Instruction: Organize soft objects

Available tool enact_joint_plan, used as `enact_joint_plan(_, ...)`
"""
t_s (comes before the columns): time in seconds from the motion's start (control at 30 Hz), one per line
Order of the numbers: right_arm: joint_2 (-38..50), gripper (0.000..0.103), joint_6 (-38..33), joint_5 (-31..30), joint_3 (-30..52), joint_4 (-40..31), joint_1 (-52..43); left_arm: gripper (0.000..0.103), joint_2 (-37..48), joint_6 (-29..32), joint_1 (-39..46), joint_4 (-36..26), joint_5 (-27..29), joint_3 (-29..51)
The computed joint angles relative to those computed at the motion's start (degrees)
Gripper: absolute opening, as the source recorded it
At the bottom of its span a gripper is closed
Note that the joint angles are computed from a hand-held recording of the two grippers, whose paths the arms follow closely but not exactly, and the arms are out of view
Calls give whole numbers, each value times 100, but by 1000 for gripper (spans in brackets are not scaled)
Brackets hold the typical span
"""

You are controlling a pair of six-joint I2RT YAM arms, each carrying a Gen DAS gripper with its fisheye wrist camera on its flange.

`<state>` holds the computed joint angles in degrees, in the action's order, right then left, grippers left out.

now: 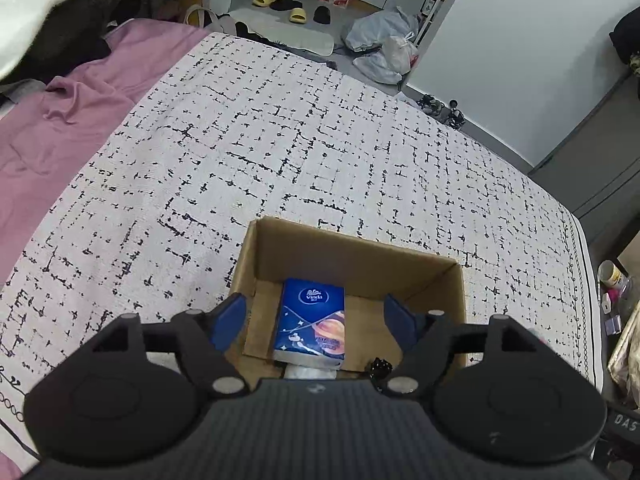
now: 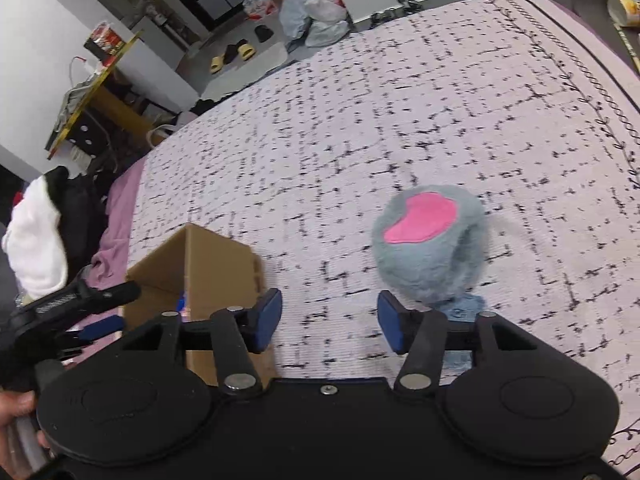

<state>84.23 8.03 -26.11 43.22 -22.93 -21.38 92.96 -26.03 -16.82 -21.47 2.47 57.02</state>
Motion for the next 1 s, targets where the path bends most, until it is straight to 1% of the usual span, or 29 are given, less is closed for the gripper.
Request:
enact_joint_plan(0.1, 68, 61, -103, 93, -42, 4, -98, 75, -65, 17, -11, -14, 47, -16)
enact_joint_plan(0.27, 178, 79, -254, 420, -179, 113, -226, 76, -184, 5, -130, -80, -27, 10)
enact_joint_plan(0.37, 295, 80, -386, 568, -231, 166, -344, 76, -252, 17, -219, -141, -74, 68)
enact_joint_plan(0.5, 476, 80, -569, 478, -301, 253, -626, 76, -309, 53, -413, -202, -175, 160)
enact_joint_plan(0.6, 628, 76, -719, 364, -344, 361, -803, 76, -315, 4, -585, -265, -248, 249)
enact_joint_plan(0.67, 812, 68, -788, 284, -340, 433, -902, 76, -307, -44, -725, -310, -321, 328)
enact_joint_plan(0.73, 1046, 63, -835, 243, -307, 478, -953, 76, -296, -91, -880, -343, -386, 419)
enact_joint_plan(0.9, 1466, 62, -962, 136, -367, 756, -945, 76, -165, -114, -1279, -458, -577, 729)
enact_joint_plan(0.93, 1513, 57, -970, 132, -407, 868, -935, 76, -123, -124, -1357, -488, -599, 806)
enact_joint_plan(0.97, 1521, 49, -976, 156, -451, 973, -922, 76, -78, -133, -1432, -511, -610, 885)
enact_joint_plan(1.0, 1531, 43, -976, 183, -484, 1075, -914, 76, -36, -144, -1496, -528, -621, 951)
